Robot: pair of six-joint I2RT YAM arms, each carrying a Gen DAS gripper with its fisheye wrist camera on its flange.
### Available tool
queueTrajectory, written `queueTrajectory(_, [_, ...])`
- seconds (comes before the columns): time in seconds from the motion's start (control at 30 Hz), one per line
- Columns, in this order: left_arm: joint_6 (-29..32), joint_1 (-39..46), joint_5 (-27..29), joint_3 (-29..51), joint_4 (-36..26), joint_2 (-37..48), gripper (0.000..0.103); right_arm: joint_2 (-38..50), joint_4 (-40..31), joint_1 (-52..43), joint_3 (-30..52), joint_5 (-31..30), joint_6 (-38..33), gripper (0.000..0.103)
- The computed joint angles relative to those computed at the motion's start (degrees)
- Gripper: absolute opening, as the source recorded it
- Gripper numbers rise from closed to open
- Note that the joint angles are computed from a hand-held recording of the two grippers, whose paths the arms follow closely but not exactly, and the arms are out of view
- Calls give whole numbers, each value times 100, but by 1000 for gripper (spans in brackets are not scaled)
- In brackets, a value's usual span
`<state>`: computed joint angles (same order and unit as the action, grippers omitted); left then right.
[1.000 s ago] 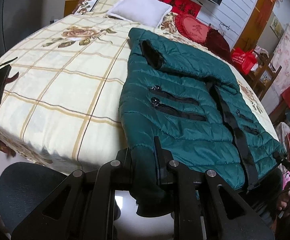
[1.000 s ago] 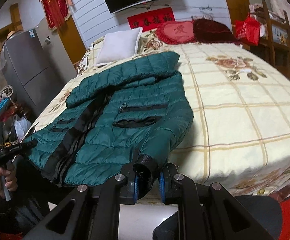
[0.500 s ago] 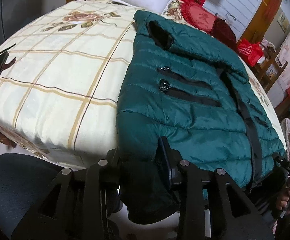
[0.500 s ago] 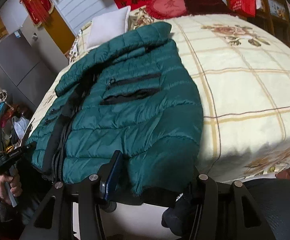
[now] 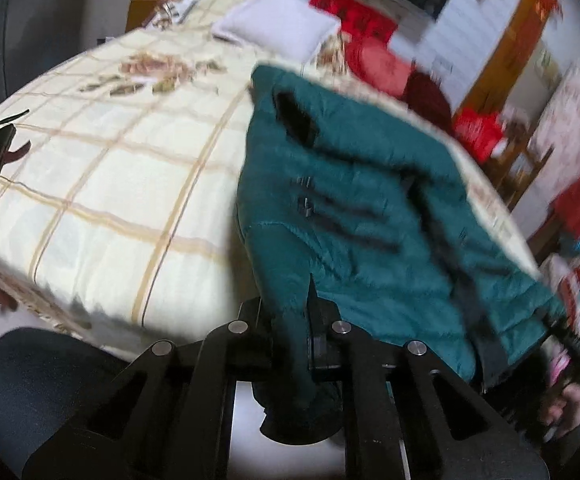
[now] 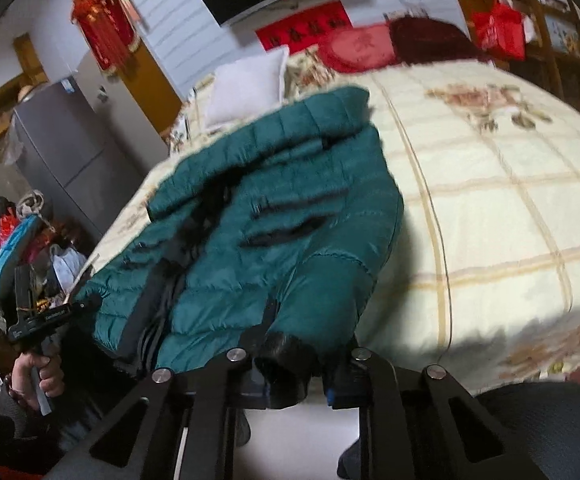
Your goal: Fold large clothes
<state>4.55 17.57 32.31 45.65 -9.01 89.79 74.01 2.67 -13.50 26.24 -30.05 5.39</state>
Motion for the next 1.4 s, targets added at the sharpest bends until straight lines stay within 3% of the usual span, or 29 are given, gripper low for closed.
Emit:
queueTrajectory(0.17, [-696, 129, 431, 250, 211, -60, 9, -300, 217, -6, 105, 175, 236, 15])
queueTrajectory(0.37, [-944, -149, 203, 715, 298, -233, 9, -357, 277, 212, 656, 509, 288, 15])
queueTrajectory(0.57, [-1044, -460, -159, 1500, 225, 8, 9, 201, 300, 351, 1491, 811, 288, 15])
queueTrajectory(0.77, [-1519, -604, -337, 2268, 267, 505, 9, 785, 490, 495, 2250, 1230, 458, 15])
queueTrajectory(1.03, [-2431, -891, -633, 4218, -159, 1773, 9, 1992, 355, 773, 3920, 1711, 762, 15])
queueTrajectory(1.4, [-2449, -1452, -1852, 7475, -1097, 4372, 9, 4505, 43, 1045, 6620, 2563, 1103, 15])
